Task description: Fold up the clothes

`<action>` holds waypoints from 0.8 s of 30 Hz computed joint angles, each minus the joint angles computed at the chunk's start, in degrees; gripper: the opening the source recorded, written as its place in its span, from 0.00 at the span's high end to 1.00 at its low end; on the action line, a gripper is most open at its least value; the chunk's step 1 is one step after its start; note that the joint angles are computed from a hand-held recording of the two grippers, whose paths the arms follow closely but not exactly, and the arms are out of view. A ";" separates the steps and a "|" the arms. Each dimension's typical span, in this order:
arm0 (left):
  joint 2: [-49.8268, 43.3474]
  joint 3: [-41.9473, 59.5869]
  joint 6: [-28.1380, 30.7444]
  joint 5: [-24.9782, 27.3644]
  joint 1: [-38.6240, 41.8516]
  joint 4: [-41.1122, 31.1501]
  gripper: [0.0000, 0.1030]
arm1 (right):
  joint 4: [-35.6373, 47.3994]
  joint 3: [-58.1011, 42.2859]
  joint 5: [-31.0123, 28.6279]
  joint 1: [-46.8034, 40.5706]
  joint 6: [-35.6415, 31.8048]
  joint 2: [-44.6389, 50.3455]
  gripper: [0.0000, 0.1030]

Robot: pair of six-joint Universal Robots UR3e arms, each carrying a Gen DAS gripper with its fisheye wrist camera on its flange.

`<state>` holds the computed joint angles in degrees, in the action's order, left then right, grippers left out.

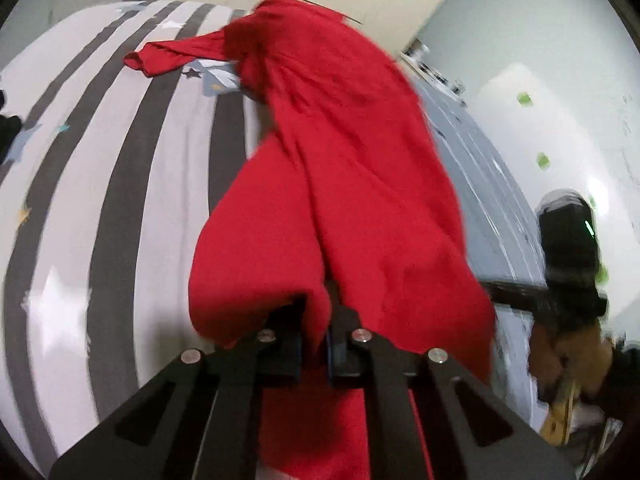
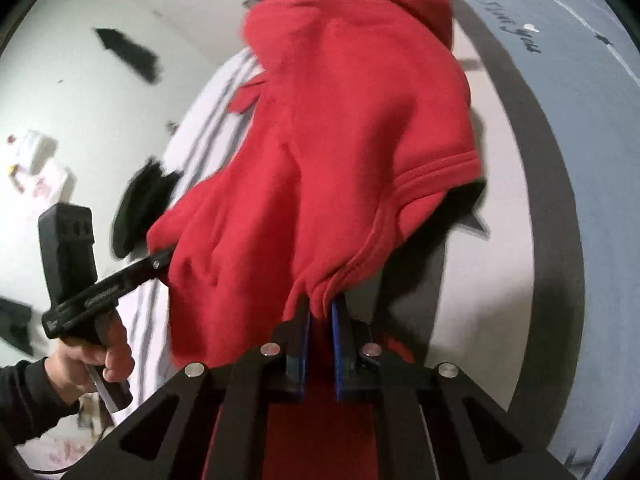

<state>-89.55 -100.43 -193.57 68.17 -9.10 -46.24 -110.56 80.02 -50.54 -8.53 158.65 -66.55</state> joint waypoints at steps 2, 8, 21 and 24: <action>9.65 -3.83 -0.07 0.25 -2.11 -8.09 0.95 | 3.73 6.51 0.86 -1.77 -4.38 -6.35 0.92; 31.48 -6.03 -11.30 1.45 -15.40 -37.59 0.95 | 26.26 18.93 -1.21 -7.55 -19.90 -26.57 0.92; 32.84 4.15 -34.27 20.47 -28.02 -51.86 0.76 | 59.56 24.13 -13.72 -37.01 -43.35 -53.83 0.86; 33.25 4.23 -31.76 27.37 -23.43 -47.44 0.39 | 60.82 20.60 -12.25 -41.03 -44.70 -54.62 0.71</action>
<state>-56.30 -96.20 -225.33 95.54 -32.54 -93.68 -49.74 100.61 -62.79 -49.56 113.95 -121.17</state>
